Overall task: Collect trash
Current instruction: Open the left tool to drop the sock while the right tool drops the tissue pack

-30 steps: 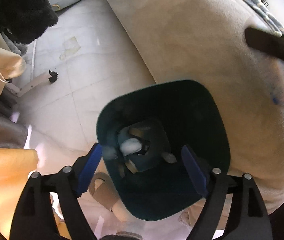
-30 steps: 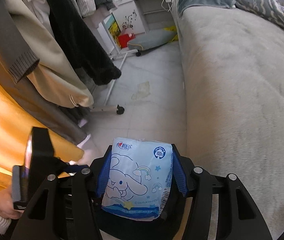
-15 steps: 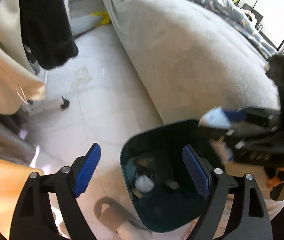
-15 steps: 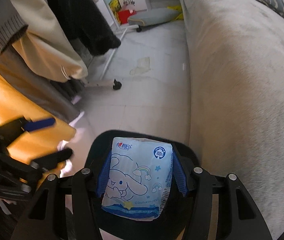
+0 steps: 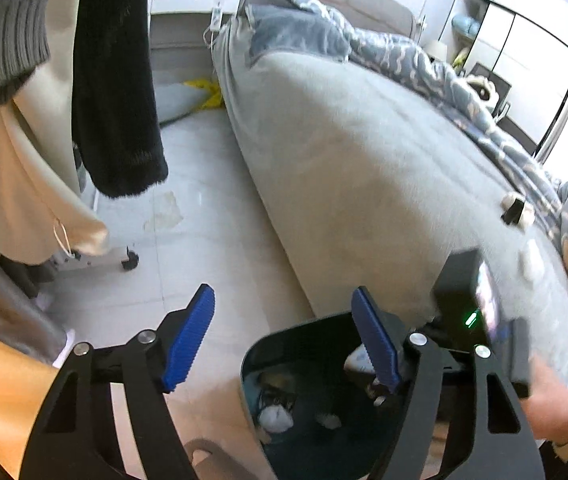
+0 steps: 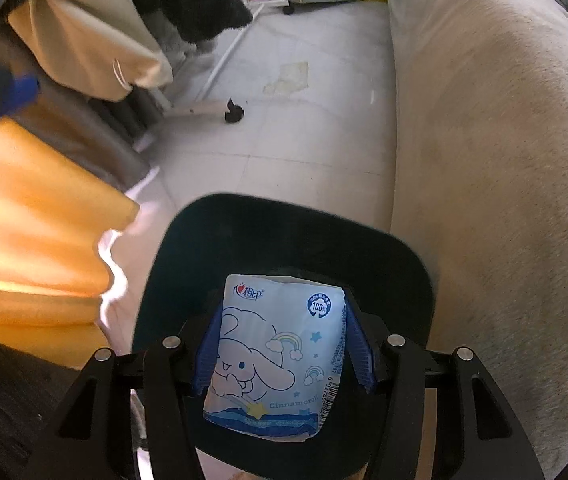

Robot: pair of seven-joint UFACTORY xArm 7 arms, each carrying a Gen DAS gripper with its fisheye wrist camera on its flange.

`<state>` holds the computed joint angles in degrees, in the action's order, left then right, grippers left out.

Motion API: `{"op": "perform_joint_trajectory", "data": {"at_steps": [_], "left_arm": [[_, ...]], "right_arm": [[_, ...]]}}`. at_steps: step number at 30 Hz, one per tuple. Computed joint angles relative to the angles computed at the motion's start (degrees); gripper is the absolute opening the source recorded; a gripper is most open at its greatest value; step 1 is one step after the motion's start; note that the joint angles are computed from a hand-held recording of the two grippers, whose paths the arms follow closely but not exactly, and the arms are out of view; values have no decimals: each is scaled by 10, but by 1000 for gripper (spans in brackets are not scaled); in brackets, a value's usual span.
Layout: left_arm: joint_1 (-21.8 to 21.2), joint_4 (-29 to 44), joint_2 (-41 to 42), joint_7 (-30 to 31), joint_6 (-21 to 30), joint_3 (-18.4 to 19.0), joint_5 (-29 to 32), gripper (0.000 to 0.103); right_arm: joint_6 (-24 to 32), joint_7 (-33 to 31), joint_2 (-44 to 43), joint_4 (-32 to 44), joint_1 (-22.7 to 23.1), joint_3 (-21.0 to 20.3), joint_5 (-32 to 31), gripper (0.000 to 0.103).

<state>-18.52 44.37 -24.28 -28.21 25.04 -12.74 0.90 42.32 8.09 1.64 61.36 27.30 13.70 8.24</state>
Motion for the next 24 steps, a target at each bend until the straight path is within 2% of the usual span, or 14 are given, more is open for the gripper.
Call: {"op": "perform_joint_trajectory", "data": {"at_steps": [2, 6, 11, 24], "left_arm": [[6, 5, -3, -7, -6, -5, 8, 71], [14, 13, -8, -26, -19, -14, 19, 69], [17, 22, -10, -41, -38, -19, 26, 65], [52, 83, 11, -124, -62, -73, 106, 65]], "right_arm": [[7, -2, 1, -1, 1, 1, -1, 56], [22, -10, 1, -5, 1, 1, -2, 65], [43, -10, -4, -6, 3, 1, -12, 67], [5, -59, -84, -42, -7, -10, 32, 74]]}}
